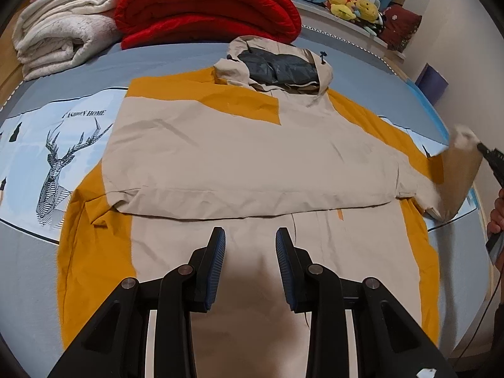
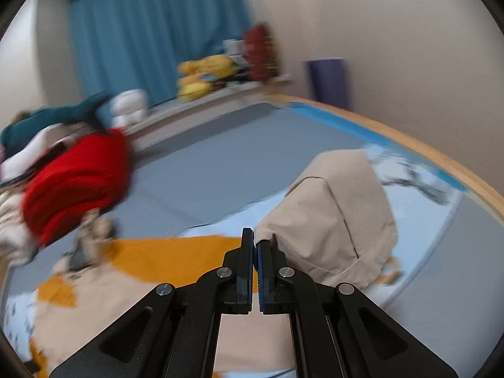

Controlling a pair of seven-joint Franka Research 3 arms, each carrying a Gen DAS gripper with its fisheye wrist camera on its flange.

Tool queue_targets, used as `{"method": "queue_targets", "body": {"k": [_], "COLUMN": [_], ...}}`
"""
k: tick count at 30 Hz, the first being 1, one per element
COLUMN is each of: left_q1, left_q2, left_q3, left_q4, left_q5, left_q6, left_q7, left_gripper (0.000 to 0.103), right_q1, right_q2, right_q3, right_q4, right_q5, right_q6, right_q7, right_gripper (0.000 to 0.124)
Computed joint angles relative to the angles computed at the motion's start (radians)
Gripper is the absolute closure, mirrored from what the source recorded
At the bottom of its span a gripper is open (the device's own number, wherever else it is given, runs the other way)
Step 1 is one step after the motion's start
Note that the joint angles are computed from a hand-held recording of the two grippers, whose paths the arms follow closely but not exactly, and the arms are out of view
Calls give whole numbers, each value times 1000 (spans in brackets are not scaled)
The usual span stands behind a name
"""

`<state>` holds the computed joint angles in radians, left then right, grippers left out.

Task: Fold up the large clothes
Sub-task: 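Fold the held sleeve across the jacket body with the right tool, release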

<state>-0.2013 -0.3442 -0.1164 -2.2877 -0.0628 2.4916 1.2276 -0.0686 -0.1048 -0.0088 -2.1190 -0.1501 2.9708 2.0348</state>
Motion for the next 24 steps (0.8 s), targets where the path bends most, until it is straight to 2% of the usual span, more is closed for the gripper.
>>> {"method": "queue_targets", "body": {"k": [3,4,5,6,8,11,14,17,19,20,24], "left_q1": [5,9,12,15,14,18,24,26,28,26,19], "left_q2": [-16,-22,-28,-34,-44,-55,-67,-73,-73,-74,-68], "left_q3": [12,16,19,26,41,55,58,59,56,58,49], "left_q4": [-5,-8,-9,-11,-14,-13,-16,-18,-18,-18,-17], "left_q5": [-5,-8,-10,-16,-40,-68,-81,-87,-85,-89,-90], "left_q6": [-3,-6,-9,-12,-17,-24,-25,-26,-27,-29,-39], "left_q7": [9,11,9,10,21,30,33,36,33,37,41], "left_gripper": [73,73,73,73,73,73,73,73,73,73,73], "right_q1": [134,200,266,298,337,347,330,300,280,272,293], "right_q2": [-7,-7,-2,2,20,37,-2,-98,-143,-174,-173], "right_q3": [11,7,1,7,33,64,77,80,80,81,44], "right_q4": [32,46,70,89,129,159,133,51,-2,-45,-84], "right_q5": [200,316,441,511,586,582,498,448,439,440,502], "right_q6": [-20,-33,-71,-109,-210,-350,-391,-352,-311,-283,-302], "right_q7": [-214,-338,-480,-563,-655,-606,-452,-301,-237,-206,-275], "right_gripper": [121,121,121,121,119,110,109,104,85,82,80]}}
